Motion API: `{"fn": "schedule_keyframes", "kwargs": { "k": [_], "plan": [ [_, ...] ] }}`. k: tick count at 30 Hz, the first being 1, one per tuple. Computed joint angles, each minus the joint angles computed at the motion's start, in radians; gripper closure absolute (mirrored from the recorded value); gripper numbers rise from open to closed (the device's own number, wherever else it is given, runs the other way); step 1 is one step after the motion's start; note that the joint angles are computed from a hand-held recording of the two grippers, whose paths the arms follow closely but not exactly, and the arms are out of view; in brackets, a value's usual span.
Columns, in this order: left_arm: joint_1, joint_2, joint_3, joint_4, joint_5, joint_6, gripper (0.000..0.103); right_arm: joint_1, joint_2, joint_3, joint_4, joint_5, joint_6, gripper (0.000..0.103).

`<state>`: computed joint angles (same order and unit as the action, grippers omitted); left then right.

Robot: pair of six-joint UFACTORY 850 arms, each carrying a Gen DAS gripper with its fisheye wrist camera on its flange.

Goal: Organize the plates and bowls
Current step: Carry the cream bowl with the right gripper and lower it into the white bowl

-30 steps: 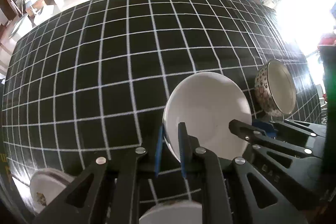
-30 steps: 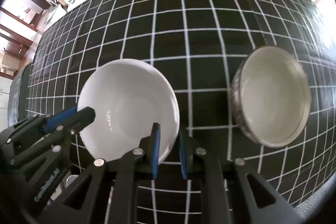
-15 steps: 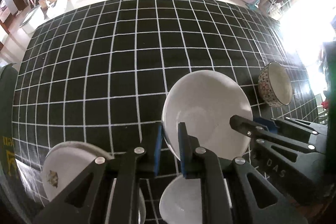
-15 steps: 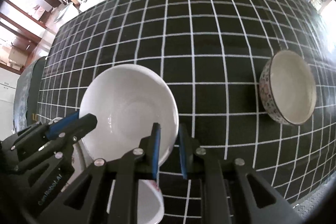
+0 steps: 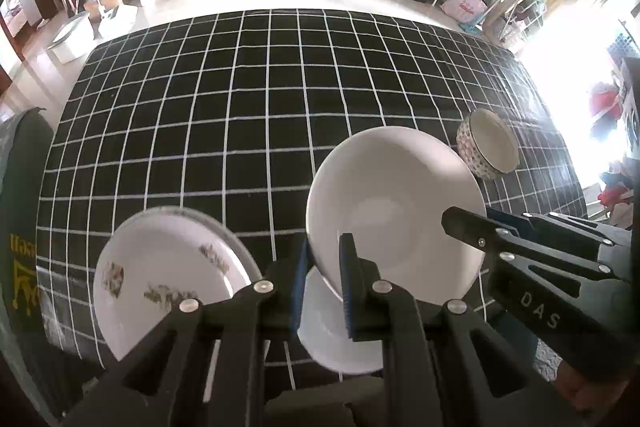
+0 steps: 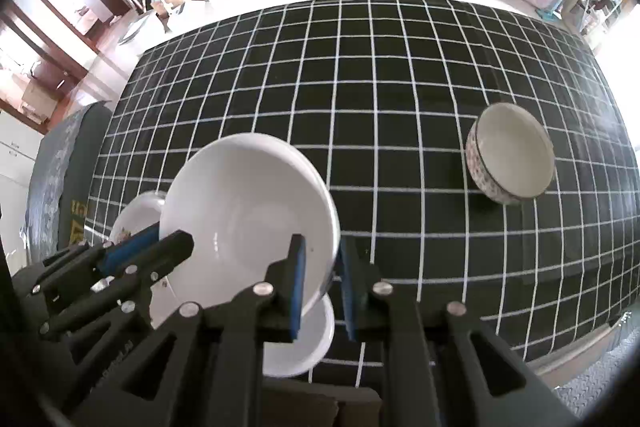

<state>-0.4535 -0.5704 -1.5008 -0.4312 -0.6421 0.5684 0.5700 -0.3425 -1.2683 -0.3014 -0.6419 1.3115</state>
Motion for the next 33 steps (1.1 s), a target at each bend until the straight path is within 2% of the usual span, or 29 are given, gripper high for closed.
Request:
{"fn": "schedule_keyframes", "kwargs": {
  "k": [5,16,26,33],
  "plan": [
    [0.028,0.07,0.114,-0.013,0.027,0.054,0.091,0.035,0.005,0.018,-0.002,0.0,0.035,0.083],
    [0.038,0.112,0.22,-0.002,0.05,0.072,0.091,0.074,-0.008,0.049,0.061,0.01,0.023,0.083],
    [0.043,0.088,0.225,0.003,0.048,0.066,0.091,0.077,-0.023,0.072,0.11,0.042,0.003,0.083],
    [0.046,0.063,0.198,0.005,0.027,0.048,0.091,0.072,-0.047,0.045,0.117,0.027,-0.022,0.083]
  ]
}}
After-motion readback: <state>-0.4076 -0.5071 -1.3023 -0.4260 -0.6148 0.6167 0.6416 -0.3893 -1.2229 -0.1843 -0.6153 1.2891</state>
